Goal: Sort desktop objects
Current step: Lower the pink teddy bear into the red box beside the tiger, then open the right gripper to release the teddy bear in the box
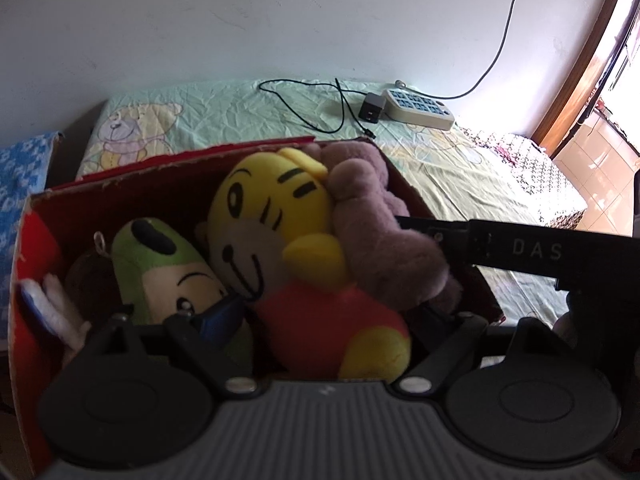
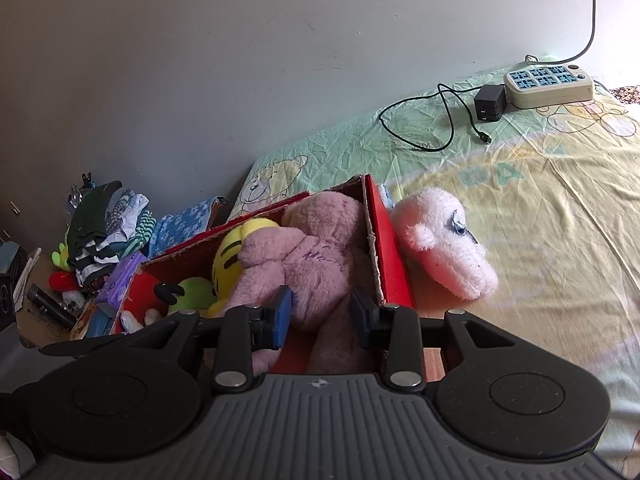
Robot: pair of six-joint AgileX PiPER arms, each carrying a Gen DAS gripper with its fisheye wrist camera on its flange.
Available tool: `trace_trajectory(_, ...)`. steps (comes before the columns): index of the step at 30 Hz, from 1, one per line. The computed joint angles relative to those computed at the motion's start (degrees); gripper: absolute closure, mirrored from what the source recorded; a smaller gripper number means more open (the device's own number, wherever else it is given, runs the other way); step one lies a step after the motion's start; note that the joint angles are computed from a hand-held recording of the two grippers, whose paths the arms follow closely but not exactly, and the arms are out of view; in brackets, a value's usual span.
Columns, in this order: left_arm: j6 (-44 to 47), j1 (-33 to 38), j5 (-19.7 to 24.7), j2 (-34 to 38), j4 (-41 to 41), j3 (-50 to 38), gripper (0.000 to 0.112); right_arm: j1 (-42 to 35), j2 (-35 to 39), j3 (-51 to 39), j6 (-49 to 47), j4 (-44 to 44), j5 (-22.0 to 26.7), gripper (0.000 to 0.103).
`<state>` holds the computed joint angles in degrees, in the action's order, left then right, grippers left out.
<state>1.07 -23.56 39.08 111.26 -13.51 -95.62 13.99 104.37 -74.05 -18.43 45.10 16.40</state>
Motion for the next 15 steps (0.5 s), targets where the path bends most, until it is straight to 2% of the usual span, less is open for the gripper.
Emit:
trace_trajectory(3, -1.1, 0.4, 0.0, -0.9, 0.6, 0.9, 0.024, 0.9, 0.1, -0.5, 5.4, -6.2, -0.3, 0.067)
trace_trajectory(9, -4.6, -0.2, -1.0, -3.4, 3.3, 3.5, 0.024, 0.2, -0.8, 0.6, 3.6, -3.6, -0.1, 0.067)
trace_trajectory(15, -12.0, -1.4, -0.3, -5.1, 8.9, 4.8, 0.024, -0.1, -3.4, 3.3, 0.9, 0.1, -0.6, 0.065)
